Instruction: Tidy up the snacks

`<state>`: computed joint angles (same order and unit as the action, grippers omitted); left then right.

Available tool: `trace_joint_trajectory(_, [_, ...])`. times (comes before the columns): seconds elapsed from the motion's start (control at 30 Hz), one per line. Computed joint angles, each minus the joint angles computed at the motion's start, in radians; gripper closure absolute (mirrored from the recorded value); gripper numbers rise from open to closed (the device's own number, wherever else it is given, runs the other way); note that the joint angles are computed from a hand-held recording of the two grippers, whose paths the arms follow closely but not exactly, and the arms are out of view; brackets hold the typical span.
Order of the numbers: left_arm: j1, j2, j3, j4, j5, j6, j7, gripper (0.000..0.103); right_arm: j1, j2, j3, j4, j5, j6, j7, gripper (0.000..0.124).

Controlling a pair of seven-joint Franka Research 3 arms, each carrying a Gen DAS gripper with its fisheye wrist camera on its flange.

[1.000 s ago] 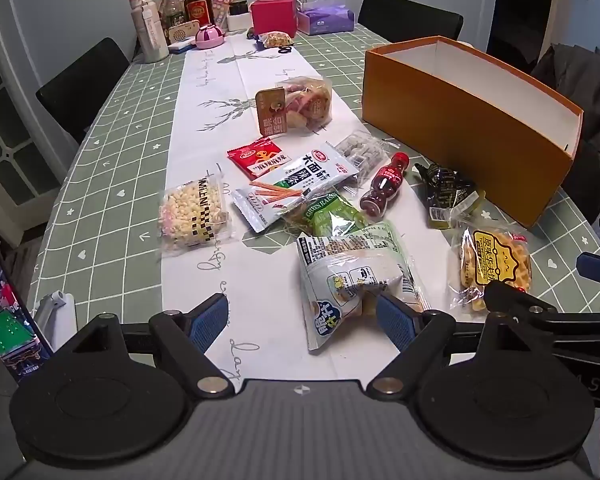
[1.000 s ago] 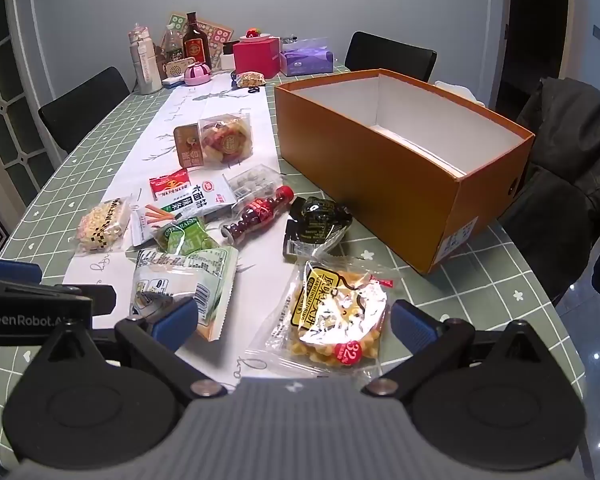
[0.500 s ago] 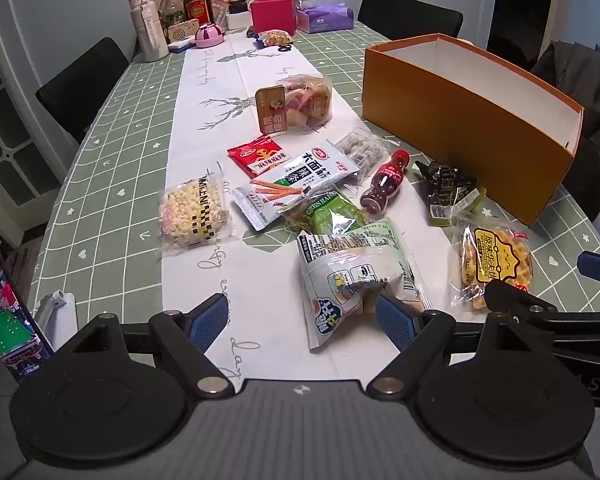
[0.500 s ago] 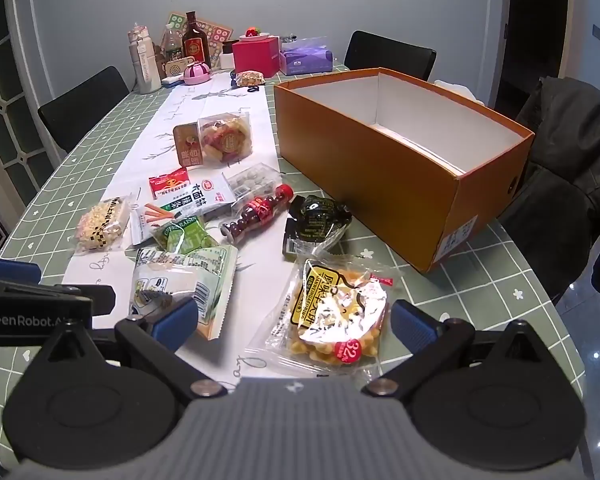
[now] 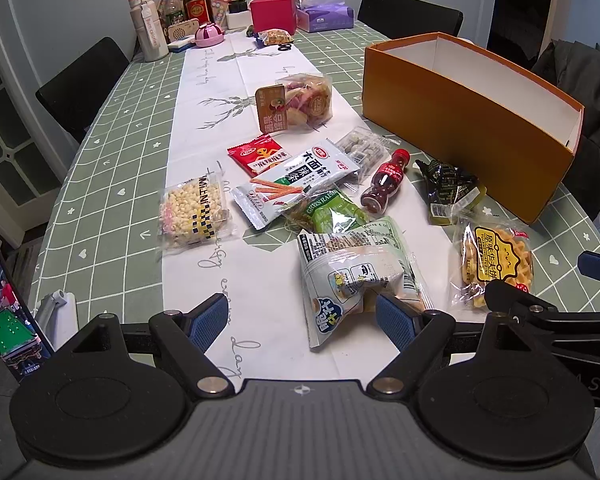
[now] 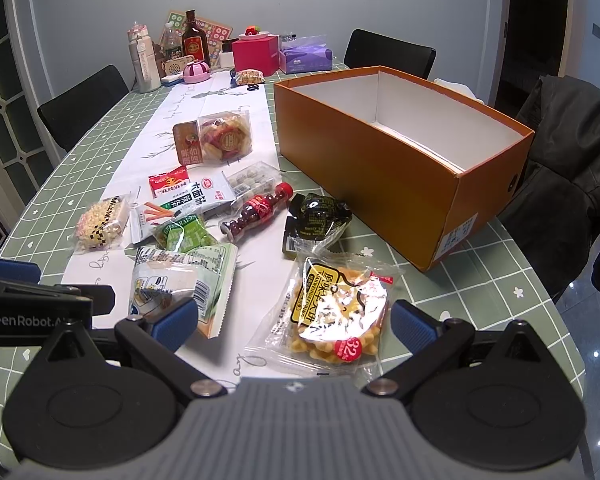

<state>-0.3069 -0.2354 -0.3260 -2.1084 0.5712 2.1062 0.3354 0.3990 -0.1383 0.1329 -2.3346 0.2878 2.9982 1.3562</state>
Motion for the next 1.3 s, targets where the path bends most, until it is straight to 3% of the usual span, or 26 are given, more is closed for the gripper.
trace_joint_trajectory(1.3, [-0.002,-0.002,0.000,-0.012,-0.001,0.005,-0.005,0.005,-0.003,0.001,0.002,0.000,-0.009,-0.002,0.008,0.024])
